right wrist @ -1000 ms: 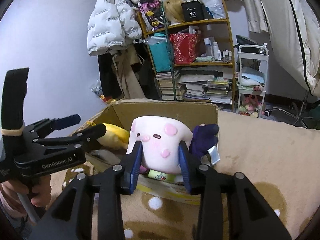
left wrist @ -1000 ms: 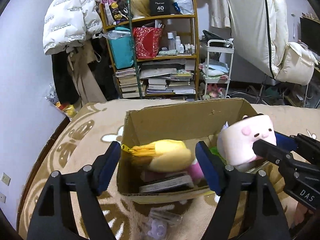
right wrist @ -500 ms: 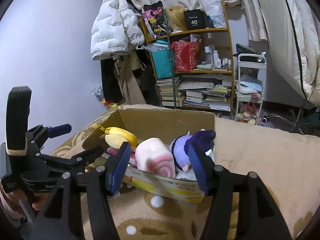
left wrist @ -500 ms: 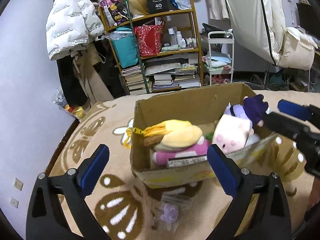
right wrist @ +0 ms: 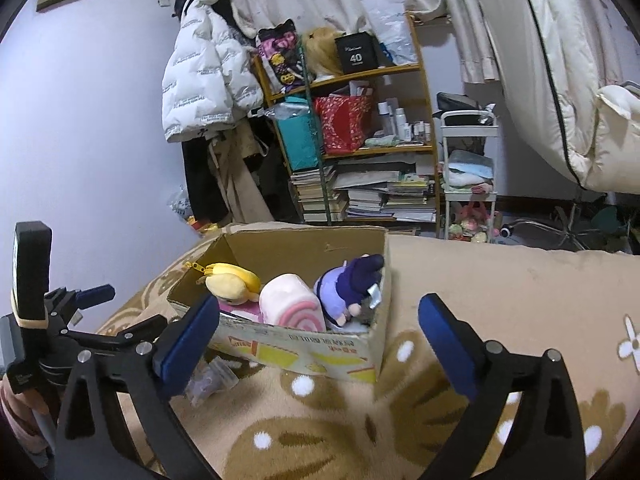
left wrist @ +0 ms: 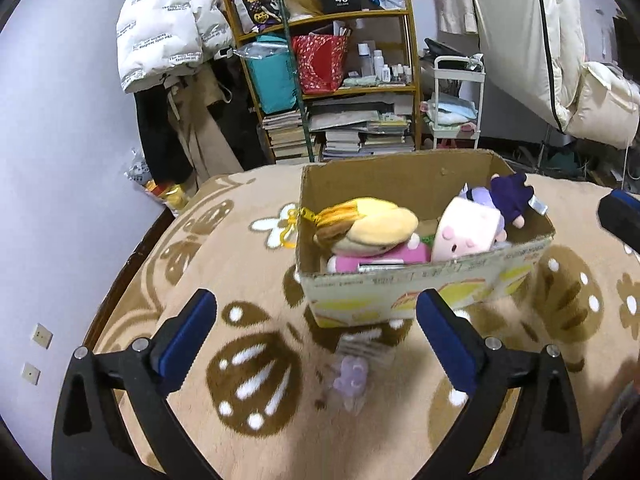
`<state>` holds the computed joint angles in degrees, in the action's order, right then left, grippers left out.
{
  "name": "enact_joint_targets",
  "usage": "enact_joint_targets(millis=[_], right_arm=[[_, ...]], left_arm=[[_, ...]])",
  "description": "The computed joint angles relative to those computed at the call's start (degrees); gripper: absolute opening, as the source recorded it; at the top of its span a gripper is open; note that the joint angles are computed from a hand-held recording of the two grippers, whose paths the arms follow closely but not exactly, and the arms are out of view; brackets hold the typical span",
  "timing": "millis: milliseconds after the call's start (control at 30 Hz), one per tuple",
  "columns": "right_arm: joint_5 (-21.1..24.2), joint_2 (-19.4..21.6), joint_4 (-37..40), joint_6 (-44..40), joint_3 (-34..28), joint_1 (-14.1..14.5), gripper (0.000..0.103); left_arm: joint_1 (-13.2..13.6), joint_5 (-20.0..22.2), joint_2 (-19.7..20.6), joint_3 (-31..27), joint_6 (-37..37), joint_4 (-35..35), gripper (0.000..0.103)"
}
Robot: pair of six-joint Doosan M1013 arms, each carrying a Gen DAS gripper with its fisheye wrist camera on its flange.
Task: Organize soft objects
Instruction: 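Lower the left tool to the clear bag with purple toy and grasp it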
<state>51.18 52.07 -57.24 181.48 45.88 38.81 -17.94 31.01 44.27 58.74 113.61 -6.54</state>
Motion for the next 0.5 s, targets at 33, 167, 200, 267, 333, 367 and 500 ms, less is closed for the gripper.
enact_joint_targets(millis=[33, 167, 200, 267, 333, 367, 500], right_arm=[[0.8, -0.2, -0.3, 0.1, 0.2, 0.2, 0.103], [1.6, -1.3, -1.1, 1.3, 1.8, 0.7, 0.103], [1.7, -1.5, -1.2, 1.6, 2.0, 0.8, 0.103], [1.9, -1.8, -1.2, 2.2, 2.4, 0.9, 0.103], [1.8, -2.0, -1.0, 2.4, 2.8, 0.9, 0.103], [1.5, -2.2, -0.8, 2.4, 2.9, 0.9, 0.103], [1.3, -2.2, -0.2, 2.3, 3.0, 0.9, 0.103]], left_arm=[[0.1, 0.9, -0.1, 0.1, 0.2, -0.3, 0.099], [0.5, 6.3, 0.4, -1.4, 1.0, -2.5, 0.099], [0.5, 8.2, 0.9, -2.2, 0.6, -2.4, 0.099], [0.3, 11.4, 1.9, -3.7, -0.8, -0.7, 0.099], [0.0, 14.5, 3.0, -5.4, -2.8, 2.2, 0.099], [-0.2, 15.8, 3.5, -6.0, -4.0, 3.8, 0.099], [-0.5, 20.2, 5.7, -8.9, -5.6, 5.9, 0.099]])
